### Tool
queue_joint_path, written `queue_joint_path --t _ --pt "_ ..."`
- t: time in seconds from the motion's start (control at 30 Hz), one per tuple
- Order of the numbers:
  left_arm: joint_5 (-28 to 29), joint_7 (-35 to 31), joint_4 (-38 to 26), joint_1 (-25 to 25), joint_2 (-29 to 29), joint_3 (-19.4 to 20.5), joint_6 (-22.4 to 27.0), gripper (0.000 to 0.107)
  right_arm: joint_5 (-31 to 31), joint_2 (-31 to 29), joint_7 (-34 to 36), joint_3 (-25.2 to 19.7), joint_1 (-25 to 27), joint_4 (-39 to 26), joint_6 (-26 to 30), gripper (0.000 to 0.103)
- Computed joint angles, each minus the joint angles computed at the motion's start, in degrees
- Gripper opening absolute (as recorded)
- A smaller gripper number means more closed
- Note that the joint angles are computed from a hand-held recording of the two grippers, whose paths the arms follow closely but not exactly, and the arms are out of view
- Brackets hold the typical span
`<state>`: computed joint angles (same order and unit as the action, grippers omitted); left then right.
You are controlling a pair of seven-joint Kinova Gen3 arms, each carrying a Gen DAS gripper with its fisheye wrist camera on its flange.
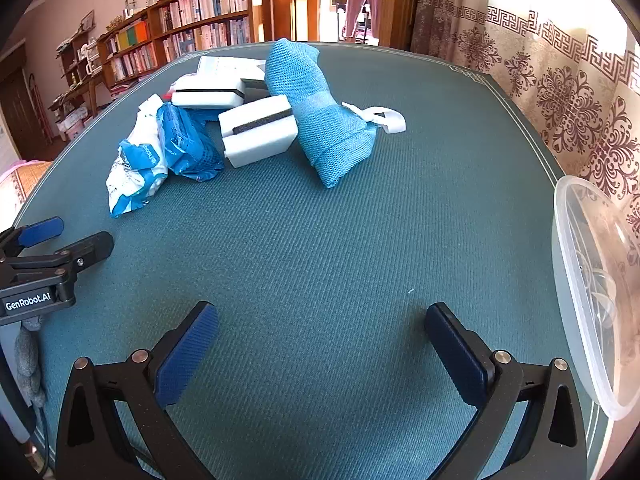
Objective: Organize objects
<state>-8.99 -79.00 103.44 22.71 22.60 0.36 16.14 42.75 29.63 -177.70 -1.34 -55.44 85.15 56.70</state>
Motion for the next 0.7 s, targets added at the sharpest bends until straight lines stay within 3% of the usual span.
queue_joint_path --t 0.53,0.7 --pt "-0.32 0.32 -0.11 0.15 0.03 -0.12 0.15 0.103 7.29 9.42 12.70 5.40 0.22 -14.88 9.55 0.102" --pt "-0.43 0.44 -0.11 0.22 0.00 -0.17 0.20 0.103 8.40 10.58 13.89 6.46 0.77 -15.43 6.94 0.100"
